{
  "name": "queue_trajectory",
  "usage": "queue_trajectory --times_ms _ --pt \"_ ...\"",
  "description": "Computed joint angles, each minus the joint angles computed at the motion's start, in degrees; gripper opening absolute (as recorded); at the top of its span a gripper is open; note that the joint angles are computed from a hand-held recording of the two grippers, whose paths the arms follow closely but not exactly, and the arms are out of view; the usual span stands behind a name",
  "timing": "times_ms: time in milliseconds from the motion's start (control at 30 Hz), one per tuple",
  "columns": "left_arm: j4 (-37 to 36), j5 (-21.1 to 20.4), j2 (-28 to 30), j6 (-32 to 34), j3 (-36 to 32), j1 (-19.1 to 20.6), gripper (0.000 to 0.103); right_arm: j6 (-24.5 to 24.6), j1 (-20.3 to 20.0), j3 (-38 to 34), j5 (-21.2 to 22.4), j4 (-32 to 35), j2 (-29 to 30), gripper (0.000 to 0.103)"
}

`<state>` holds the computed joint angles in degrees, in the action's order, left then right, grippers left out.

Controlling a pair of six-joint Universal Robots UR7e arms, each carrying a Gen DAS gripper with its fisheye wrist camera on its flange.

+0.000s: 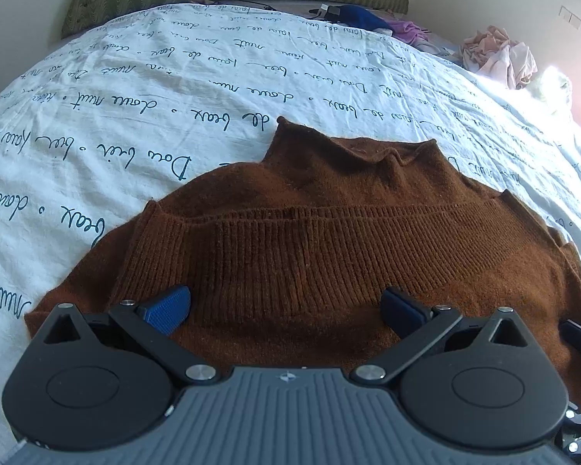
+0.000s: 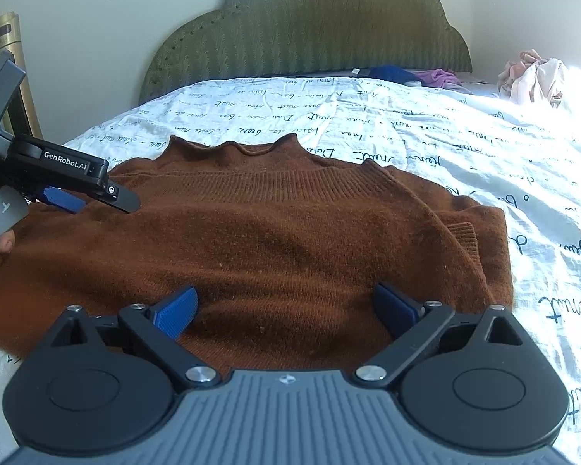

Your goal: Fold small clothes

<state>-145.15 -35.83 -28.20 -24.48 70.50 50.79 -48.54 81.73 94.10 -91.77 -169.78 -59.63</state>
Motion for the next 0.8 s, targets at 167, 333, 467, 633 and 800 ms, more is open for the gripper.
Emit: queue_trajectory --times_ms 167,333,467,633,800 --pt "-2.35 0.45 -1.19 -4.46 0.78 -0.76 0.103 1.78 -0.28 -0.84 1.12 1.57 -1.3 0.099" --pt "-9.06 -6.92 -1.32 -3.0 -0.83 -0.19 0.103 2.65 -2.48 -9.39 6.62 7.58 -0.51 0.099" --pt "-9.21 -10.27 0.76 -0.81 -3.48 0.18 0.103 0.14 -4.65 -24.25 10.79 23.65 4.17 0.099" --pt "-1.25 -0.76 4.97 0.7 -8.07 1.04 0.103 -10.33 -4.09 -34.07 1.23 30.44 11.0 0.101" --pt "-1.45 -3.01 3.39 0.24 -7.14 0.53 0.103 -2.17 -5.95 -36.85 6.92 32.66 10.83 0.102"
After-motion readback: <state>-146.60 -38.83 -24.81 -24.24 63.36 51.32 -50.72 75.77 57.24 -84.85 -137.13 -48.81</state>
